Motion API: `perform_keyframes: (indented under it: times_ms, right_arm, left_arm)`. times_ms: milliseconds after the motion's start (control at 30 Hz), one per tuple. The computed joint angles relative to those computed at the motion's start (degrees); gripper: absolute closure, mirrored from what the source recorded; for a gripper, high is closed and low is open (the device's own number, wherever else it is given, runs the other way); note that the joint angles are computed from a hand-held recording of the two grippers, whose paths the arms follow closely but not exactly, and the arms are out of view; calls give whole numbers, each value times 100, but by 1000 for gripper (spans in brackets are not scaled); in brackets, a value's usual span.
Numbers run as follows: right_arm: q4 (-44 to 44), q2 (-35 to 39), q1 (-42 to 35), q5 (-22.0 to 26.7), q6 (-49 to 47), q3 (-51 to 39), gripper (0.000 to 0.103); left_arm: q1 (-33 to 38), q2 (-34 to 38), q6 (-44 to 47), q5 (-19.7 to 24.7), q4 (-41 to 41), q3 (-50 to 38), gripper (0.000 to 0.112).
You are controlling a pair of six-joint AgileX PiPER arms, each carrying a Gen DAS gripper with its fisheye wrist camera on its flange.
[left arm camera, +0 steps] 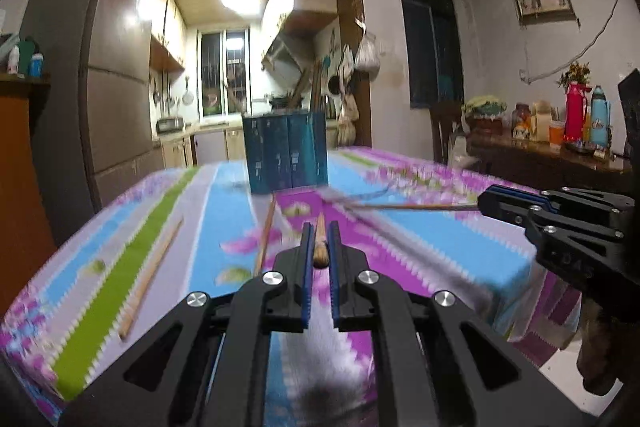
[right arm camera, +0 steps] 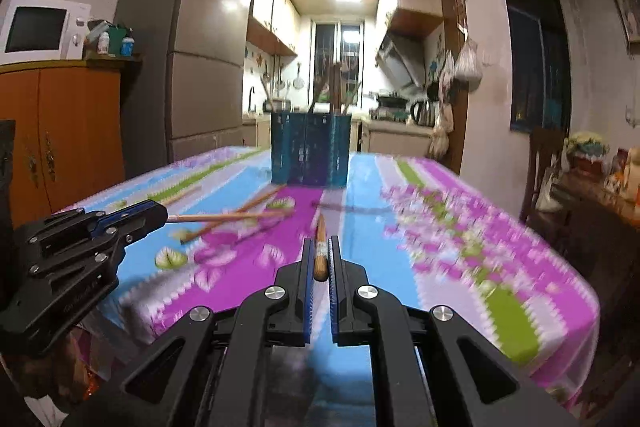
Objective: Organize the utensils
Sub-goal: 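Close the left gripper on one chopstick while the right gripper closes on another, then lift and carry both held chopsticks upright over the blue utensil holder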
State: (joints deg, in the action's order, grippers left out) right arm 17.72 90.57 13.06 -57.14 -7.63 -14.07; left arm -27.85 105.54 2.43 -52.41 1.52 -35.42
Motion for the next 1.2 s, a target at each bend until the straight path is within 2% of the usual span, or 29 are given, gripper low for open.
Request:
perform_keyframes:
  times_ms: [200, 333, 433, 600, 800, 833, 933, 1033, 1200]
  right_arm:
    - [-494, -1249, -444, 778, -483, -135, 96]
    - [-1286, -1671, -964, 1322, -255, -476, 96]
    - [-2412, -1792, -1543, 1766, 653, -851, 96]
    - [-4928, -1645, -2523, 2347, 3102, -1757, 96]
    - [-6965, -1244, -2824, 2914, 5145, -2924, 95]
    - [-7241, -1181, -2818, 3007, 5406, -3125, 95]
    - [-8012, -1039, -2826, 3190, 6200, -3658, 95]
    - [-9405, -830, -2913, 3211, 7710, -4432, 95]
    - [-11168, -416, -3076, 3141, 9618, -5695, 95]
  left_arm:
    - [-95, -332, 168, 220, -26, -522, 107]
    - [-134, -504, 196, 540, 67, -1046, 107]
    - [-137, -537, 126, 905, 195, -1439, 107]
    - [6, -470, -373, 1658, 747, -2151, 107]
    - [307, -457, -1612, 2369, 1884, -2803, 107]
    - [372, -445, -2026, 2575, 2268, -3011, 107]
    - [511, -397, -2684, 2838, 2924, -3379, 107]
    - [661, -307, -3554, 3074, 3714, -3850, 107]
    - [827, -75, -5059, 3447, 4999, -4863, 107]
